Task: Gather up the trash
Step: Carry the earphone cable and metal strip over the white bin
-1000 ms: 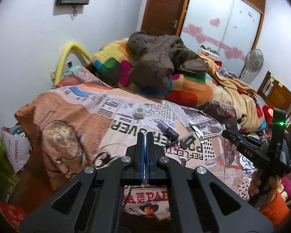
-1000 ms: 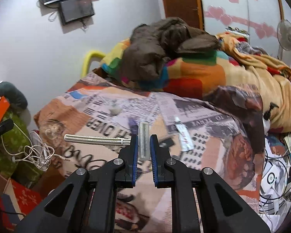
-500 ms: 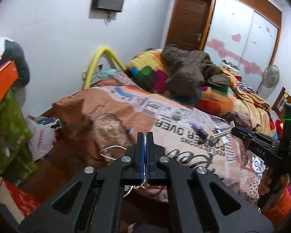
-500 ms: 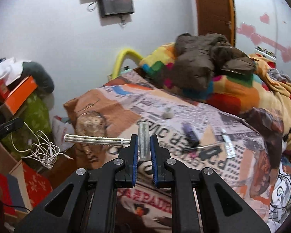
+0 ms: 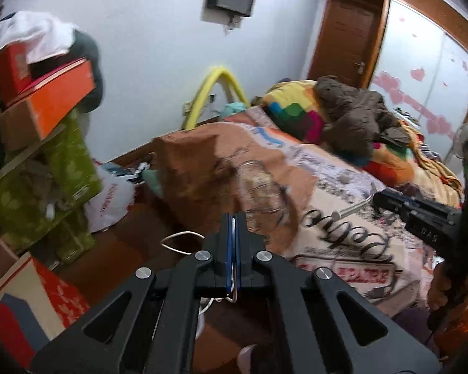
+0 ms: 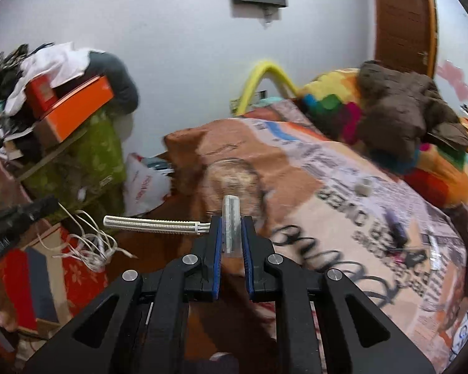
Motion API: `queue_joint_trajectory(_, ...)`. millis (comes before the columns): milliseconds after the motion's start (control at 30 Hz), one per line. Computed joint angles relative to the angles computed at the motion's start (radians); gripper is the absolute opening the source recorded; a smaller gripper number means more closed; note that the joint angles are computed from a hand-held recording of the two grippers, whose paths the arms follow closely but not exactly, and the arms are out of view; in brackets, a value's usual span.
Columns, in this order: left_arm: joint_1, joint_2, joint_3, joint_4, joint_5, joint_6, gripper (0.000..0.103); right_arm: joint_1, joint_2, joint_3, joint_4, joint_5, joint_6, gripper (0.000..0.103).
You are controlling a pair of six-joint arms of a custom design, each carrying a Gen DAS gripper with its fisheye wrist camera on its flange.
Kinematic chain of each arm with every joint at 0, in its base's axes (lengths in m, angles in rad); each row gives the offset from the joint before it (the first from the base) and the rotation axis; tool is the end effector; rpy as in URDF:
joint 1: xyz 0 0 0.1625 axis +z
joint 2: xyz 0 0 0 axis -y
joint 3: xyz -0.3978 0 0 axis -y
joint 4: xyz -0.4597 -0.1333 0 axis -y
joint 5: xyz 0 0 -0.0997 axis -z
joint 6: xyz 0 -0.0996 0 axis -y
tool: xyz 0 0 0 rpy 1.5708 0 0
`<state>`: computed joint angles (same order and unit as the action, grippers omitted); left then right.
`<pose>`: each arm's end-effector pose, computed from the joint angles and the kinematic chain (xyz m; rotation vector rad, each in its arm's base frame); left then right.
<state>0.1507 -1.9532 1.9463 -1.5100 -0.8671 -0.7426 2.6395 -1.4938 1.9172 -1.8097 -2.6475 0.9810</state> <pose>-0.3724 -0.2566 0.4535 0.9038 2.4865 -0.8237 0.4945 -0.2194 0.3055 0.2211 -2.2255 1.0325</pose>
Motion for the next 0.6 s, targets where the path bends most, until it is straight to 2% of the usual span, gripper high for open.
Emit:
queue_joint_trajectory(100, 0.014, -0.064, 0.024, 0.067, 0.009, -0.046, 0.0, -0.011, 0.068, -0.017, -0.129, 0.03, -0.096, 0.011)
queue_joint_trajectory(267, 0.05, -0.136, 0.052, 0.161, 0.005, -0.089, 0.0, -0.032, 0.158, -0.037, -0.256, 0.086, -0.197, 0.011)
queue_joint_trajectory(467, 0.121, -0.207, 0.094, 0.232, -0.021, -0.126, 0.0, -0.067, 0.244, -0.052, -0.304, 0.172, -0.236, 0.011)
queue_joint_trajectory(600, 0.178, -0.239, 0.129, 0.256, -0.039, -0.145, 0.0, -0.094, 0.282, -0.05, -0.299, 0.223, -0.226, 0.011)
